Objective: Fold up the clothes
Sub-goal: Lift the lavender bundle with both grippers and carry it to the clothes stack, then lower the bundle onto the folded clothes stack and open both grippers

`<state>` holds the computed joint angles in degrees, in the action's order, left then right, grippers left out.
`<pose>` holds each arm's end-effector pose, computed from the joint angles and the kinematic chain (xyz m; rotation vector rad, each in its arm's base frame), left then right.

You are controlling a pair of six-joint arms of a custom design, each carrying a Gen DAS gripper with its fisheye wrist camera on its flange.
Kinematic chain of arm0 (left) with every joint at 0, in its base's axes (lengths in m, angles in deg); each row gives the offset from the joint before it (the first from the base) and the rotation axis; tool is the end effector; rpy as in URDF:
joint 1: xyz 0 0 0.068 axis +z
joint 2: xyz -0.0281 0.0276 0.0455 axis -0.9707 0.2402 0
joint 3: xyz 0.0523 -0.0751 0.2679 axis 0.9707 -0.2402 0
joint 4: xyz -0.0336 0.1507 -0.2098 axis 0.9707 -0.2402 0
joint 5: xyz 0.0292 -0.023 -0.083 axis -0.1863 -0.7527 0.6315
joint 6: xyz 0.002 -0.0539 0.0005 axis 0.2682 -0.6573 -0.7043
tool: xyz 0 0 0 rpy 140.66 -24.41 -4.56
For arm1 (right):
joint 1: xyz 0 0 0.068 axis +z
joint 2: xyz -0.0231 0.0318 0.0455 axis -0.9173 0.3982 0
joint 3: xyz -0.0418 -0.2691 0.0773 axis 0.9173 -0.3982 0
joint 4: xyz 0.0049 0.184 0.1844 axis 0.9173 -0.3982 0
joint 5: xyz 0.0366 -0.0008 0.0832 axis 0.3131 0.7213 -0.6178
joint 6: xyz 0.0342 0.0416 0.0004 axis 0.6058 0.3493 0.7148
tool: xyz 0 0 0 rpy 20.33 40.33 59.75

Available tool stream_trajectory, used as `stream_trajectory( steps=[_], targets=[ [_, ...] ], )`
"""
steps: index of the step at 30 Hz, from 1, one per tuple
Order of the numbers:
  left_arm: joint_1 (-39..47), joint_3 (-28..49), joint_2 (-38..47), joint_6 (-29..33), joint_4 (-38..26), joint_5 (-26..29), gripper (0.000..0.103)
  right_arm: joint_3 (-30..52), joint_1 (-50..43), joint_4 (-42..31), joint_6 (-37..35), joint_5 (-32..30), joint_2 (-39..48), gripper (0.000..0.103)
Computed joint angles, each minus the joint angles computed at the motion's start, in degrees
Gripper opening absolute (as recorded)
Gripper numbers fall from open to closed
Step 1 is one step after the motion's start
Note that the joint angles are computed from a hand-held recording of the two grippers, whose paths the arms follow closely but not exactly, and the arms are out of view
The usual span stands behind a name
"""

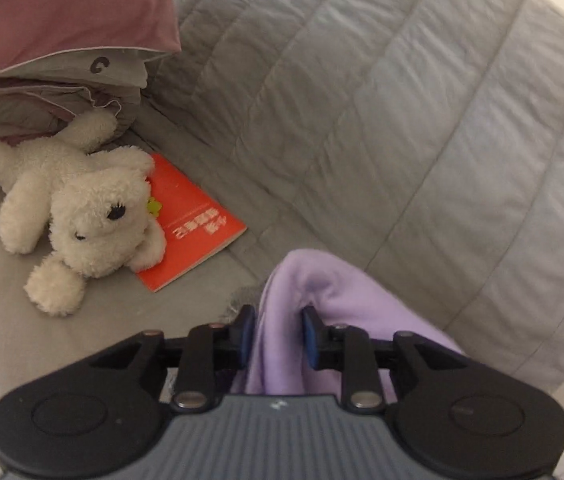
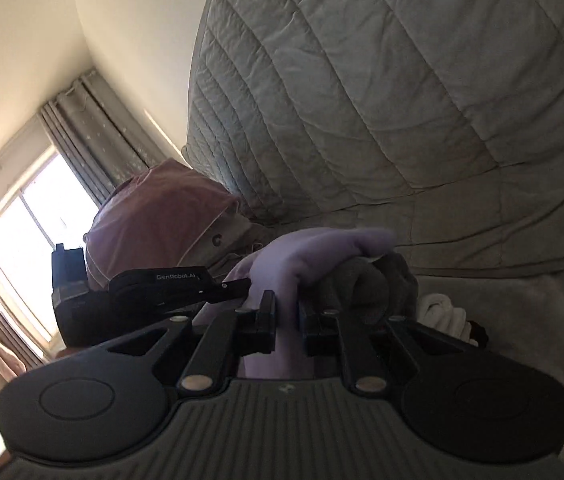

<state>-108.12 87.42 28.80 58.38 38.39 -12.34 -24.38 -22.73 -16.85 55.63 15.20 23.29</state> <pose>0.3686 -0.2394 0.3282 0.3033 2.2028 -0.7817 0.1303 0.0933 0.2645 0.5848 1.6761 0.5734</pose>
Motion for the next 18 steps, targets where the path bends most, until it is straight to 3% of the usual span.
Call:
stream_trajectory(
  steps=[6, 9, 10, 11, 12, 18],
  targets=[
    [-1.6, 0.0, -2.3, 0.9, -1.4, -10.7, 0.053, 2.7, 11.4, -12.2, -0.2, 11.9, -5.0, 0.017],
    [-2.1, -0.6, -4.3, 2.4, -5.4, -16.1, 0.053, 6.2, 16.5, -21.7, 3.3, 17.6, -4.6, 0.021],
    [-2.4, -1.6, -5.5, 3.7, -6.3, -17.8, 0.053, 7.5, 17.6, -25.0, 5.2, 18.9, -4.1, 0.028],
    [-2.8, -3.9, -7.5, 4.6, -6.2, -19.1, 0.053, 8.4, 19.7, -28.1, 8.2, 21.0, -3.1, 0.037],
    [-3.3, -6.9, -10.1, 5.3, -5.7, -20.3, 0.053, 9.5, 21.8, -31.3, 11.5, 22.9, -1.8, 0.040],
    [-7.2, -15.6, -19.1, 5.2, -8.3, -24.5, 0.053, 20.1, 32.6, -55.1, 36.0, 30.6, 11.6, 0.041]
  ],
)
